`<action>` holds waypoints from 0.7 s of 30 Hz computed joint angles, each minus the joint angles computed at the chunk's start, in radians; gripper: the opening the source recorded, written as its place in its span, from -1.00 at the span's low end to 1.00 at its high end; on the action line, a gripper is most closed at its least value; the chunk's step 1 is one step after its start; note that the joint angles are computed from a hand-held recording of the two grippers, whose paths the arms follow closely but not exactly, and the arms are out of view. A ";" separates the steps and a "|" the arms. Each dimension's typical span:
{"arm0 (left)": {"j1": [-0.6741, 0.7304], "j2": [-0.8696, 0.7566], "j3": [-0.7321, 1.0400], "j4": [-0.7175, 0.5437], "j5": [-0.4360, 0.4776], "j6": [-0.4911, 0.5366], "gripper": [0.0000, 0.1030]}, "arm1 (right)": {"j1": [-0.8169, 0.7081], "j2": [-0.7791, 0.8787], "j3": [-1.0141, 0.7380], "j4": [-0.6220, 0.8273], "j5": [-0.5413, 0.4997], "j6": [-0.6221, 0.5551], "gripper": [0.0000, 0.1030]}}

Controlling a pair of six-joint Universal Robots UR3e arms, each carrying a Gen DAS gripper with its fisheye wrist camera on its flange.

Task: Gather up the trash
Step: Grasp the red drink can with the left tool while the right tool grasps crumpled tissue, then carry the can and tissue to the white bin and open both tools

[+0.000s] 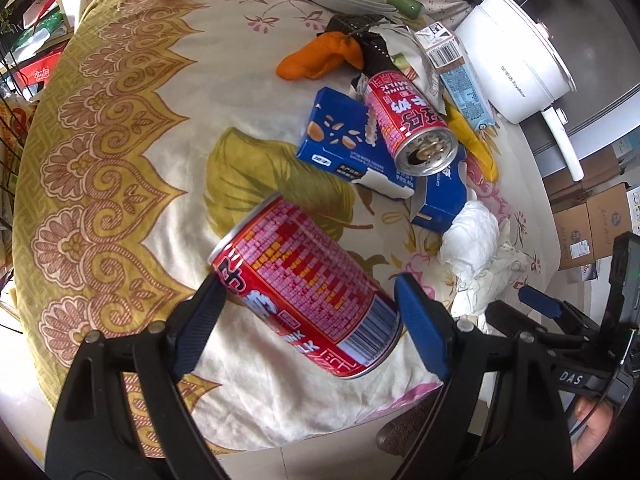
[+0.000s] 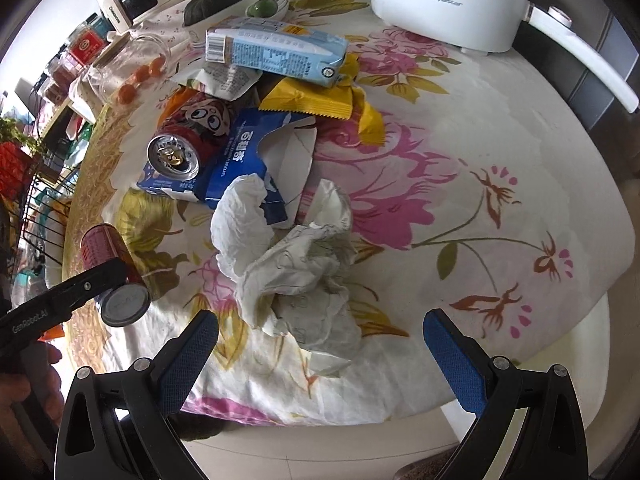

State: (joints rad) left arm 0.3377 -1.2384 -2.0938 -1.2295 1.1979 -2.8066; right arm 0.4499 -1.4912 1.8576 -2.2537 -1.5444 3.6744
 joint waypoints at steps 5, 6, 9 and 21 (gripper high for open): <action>-0.001 0.033 0.005 -0.031 0.003 0.035 0.67 | 0.013 0.095 -0.047 -0.024 -0.002 0.020 0.98; -0.006 0.033 0.009 -0.034 0.003 0.033 0.67 | 0.014 0.107 -0.053 -0.024 -0.003 0.021 0.96; -0.007 0.045 0.012 -0.049 -0.005 0.038 0.67 | 0.022 0.116 -0.062 -0.030 -0.028 0.029 0.72; 0.044 0.157 -0.016 -0.143 -0.050 0.106 0.67 | -0.079 -0.078 0.099 -0.070 0.076 -0.001 -0.01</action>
